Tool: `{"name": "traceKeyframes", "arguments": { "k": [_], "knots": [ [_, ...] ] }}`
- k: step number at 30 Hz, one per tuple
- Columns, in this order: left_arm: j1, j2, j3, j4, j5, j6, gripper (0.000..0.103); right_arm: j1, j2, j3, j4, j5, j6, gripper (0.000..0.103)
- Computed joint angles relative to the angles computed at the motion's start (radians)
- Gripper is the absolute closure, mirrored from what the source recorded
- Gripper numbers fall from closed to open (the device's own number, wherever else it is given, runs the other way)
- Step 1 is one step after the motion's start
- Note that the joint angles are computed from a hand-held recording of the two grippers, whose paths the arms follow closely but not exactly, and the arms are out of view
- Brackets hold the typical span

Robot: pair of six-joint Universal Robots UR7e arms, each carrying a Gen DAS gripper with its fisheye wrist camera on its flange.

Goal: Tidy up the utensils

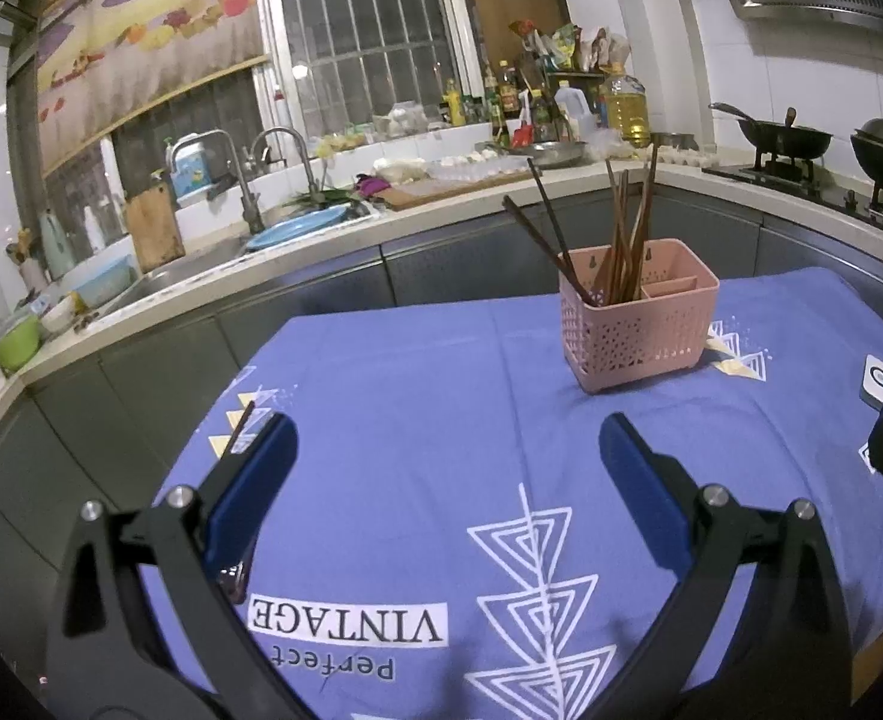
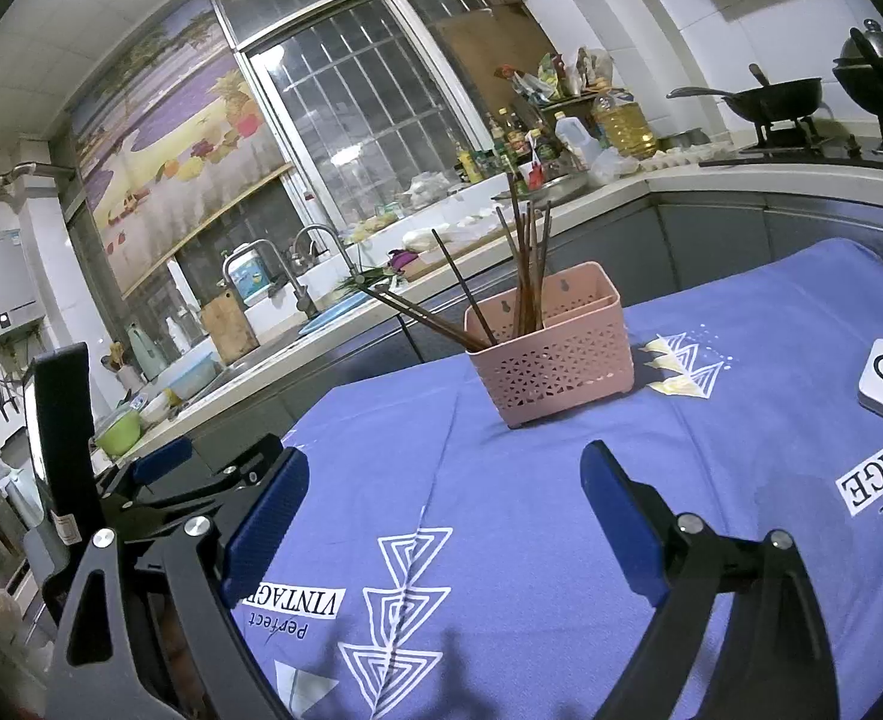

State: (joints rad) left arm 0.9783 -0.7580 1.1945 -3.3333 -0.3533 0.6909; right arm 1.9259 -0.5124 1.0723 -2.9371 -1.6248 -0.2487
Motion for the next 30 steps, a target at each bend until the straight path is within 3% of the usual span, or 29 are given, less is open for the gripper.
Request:
{"name": "traceKeyframes", "arguments": {
  "k": [22, 30],
  "knots": [
    [0.000, 0.004, -0.013, -0.011, 0.005, 0.011, 0.006, 0.000, 0.001, -0.002, 0.000, -0.001, 0.000, 0.012],
    [-0.002, 0.019, -0.038, -0.089, 0.026, 0.091, 0.006, 0.000, 0.003, -0.006, -0.001, -0.003, 0.004, 0.012]
  ]
}}
